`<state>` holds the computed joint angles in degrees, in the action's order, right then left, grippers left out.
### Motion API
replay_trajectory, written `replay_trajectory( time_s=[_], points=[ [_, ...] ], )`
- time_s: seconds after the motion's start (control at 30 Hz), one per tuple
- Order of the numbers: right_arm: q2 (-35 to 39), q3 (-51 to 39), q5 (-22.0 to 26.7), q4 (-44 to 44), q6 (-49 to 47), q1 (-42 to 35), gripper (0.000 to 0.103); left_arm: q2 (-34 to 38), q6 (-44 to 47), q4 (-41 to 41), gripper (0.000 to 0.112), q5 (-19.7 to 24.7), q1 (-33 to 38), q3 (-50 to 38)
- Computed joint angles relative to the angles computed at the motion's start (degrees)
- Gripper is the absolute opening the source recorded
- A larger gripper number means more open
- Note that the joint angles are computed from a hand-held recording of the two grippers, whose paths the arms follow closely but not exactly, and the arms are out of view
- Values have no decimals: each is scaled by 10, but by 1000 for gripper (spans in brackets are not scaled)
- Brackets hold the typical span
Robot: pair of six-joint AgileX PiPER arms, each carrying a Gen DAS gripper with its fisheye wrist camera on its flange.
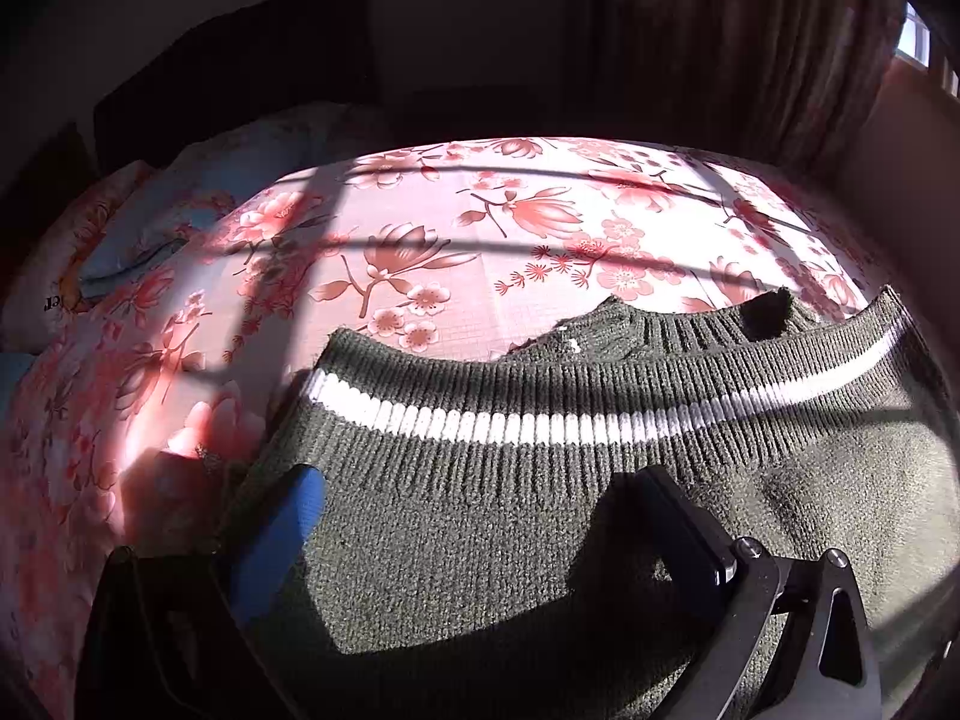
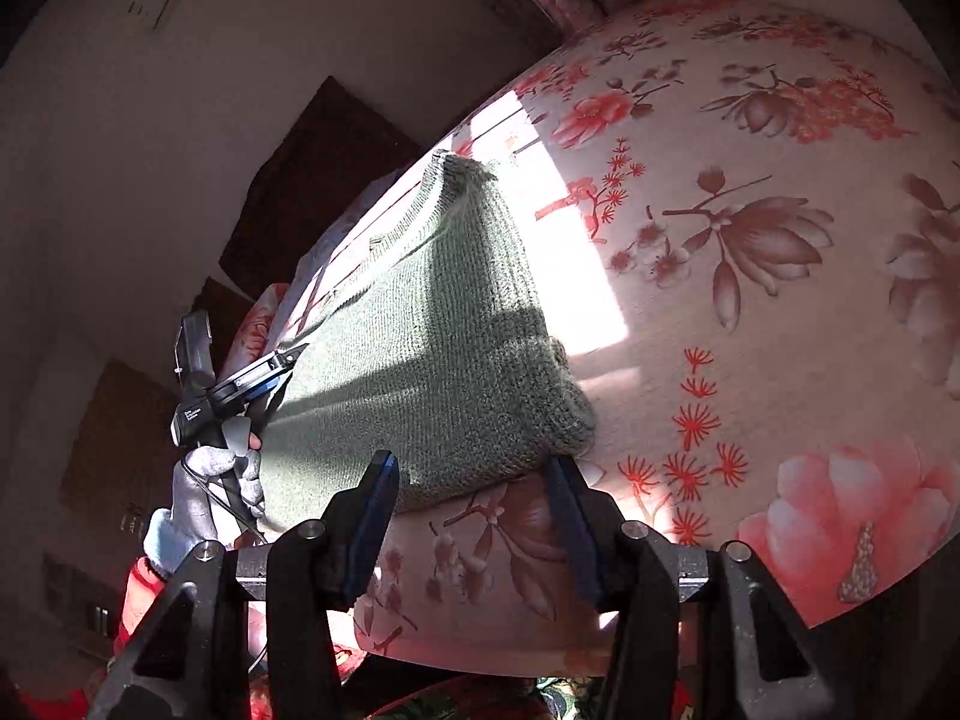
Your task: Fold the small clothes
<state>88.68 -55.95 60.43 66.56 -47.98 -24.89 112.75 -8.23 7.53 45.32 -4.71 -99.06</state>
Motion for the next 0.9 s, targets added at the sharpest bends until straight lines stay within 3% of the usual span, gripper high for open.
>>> replay_trajectory(
  time_s=[0.17,0.23,0.33,0.37,0.4,0.47,0.67,0.73,0.83,0.9],
  points=[
    [14,-21,-110,28,18,100,57,-2,-2,7,103,-4,-3,4],
    [23,-42,-167,13,57,138,57,-3,-6,12,103,-6,-4,7],
    [54,-85,-216,-1,110,169,57,-6,-12,18,103,-10,-6,12],
    [63,-98,-222,-2,116,174,52,-8,-14,21,103,-11,-7,15],
    [63,-102,-234,-13,127,179,35,-11,-22,30,103,-16,-8,19],
    [55,-93,-231,14,91,172,28,-16,-21,29,103,-18,-7,23],
    [43,-63,-197,53,24,133,27,-119,-5,-46,103,-71,-24,122],
    [42,-63,-184,60,14,120,27,-154,-15,-24,103,-87,-55,168],
    [33,-59,-185,69,-2,111,27,-157,-67,73,103,-60,-118,209],
    [33,-65,-185,61,3,110,27,-196,-113,108,103,-114,-139,283]
  ],
)
